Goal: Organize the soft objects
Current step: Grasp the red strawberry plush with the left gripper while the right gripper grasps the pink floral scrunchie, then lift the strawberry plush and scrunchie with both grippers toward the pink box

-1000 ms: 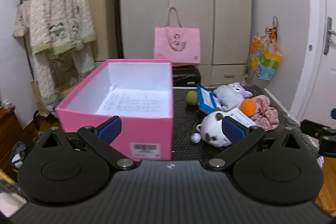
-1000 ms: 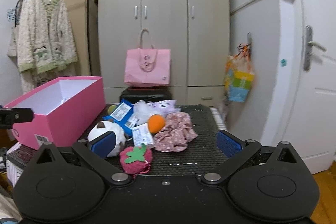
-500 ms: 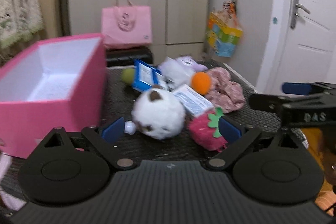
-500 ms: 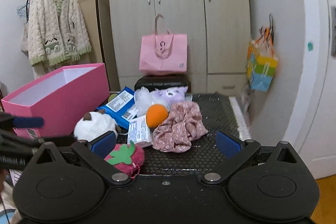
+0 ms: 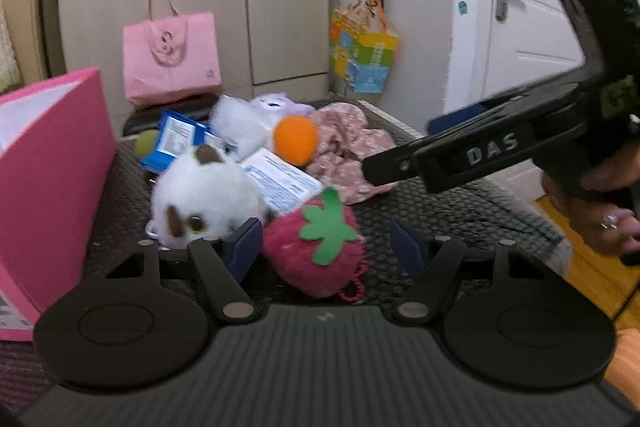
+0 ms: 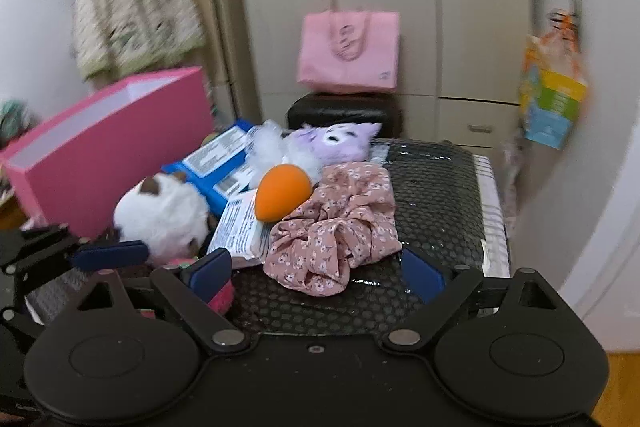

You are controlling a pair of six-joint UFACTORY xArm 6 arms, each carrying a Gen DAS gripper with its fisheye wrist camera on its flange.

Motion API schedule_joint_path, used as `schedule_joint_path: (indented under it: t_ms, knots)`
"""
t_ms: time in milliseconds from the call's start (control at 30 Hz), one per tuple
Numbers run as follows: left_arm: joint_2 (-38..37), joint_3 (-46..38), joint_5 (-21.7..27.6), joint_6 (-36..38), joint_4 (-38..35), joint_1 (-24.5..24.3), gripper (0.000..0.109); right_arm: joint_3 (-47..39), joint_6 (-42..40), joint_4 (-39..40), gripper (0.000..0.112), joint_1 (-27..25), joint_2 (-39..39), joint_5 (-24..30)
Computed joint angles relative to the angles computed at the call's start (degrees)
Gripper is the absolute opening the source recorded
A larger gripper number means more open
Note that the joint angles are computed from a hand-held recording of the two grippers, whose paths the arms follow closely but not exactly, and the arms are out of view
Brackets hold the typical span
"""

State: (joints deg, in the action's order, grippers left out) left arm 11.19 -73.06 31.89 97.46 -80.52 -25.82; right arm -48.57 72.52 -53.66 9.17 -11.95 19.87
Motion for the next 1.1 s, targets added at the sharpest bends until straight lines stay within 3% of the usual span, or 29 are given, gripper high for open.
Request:
schedule_joint_path:
  t_ms: [200,367,500,600,667,733,767,833,867,967,1100]
  knots:
    - [2.9,-3.1,-3.2,-8.3,6.3,-1.3,0.059,-2.0,-16.0,7.0,0.095,-1.6,2.5,0.8]
    - [5.1,-5.7,-1.9,-15.2,11.8,-1.0,0.059,-3.0,-31.7,18.0,0.095,-3.4,5.7,-4.5]
    - [6.6,-7.1,-1.7,-18.3,13.1,-1.2,0.058,-5.4,-34.2,18.2,0.095,-4.2,9.0,-4.7]
    - [6.8,-6.8,-2.5,-17.1,11.9,-1.6,0.058,-6.2,-37.5,23.6,0.095,-5.0,11.4,-6.6]
    - [6.6,-6.4,-3.0,-15.9,10.9,-1.8,0.051,-6.1,-37.2,24.6,0.094,-5.2,12.3,-7.5]
    - [6.7,-6.6,-2.6,-15.5,10.6,-1.7,0.049,-4.7,-38.2,25.9,0.077,-5.2,11.8,-10.2]
    - [6.8,-6.8,-2.2,-15.3,10.4,-1.5,0.048,-3.8,-40.1,28.7,0.055,-4.8,11.2,-11.4]
    - [6.7,-6.8,-1.7,-14.9,10.0,-1.3,0.047,-4.1,-37.6,27.0,0.04,-4.0,10.3,-9.6]
    - [6.7,-6.8,-1.3,-15.0,9.9,-1.2,0.047,-4.4,-34.4,23.6,0.027,-3.8,10.0,-8.3]
    - [6.5,-6.7,-0.7,-15.0,9.6,-1.0,0.046,-3.7,-26.0,17.8,0.018,-3.5,8.5,-7.2]
    - [5.9,-6.2,0.2,-14.2,8.6,-0.5,0.046,-2.2,-17.2,13.0,0.017,-3.1,6.1,-5.8]
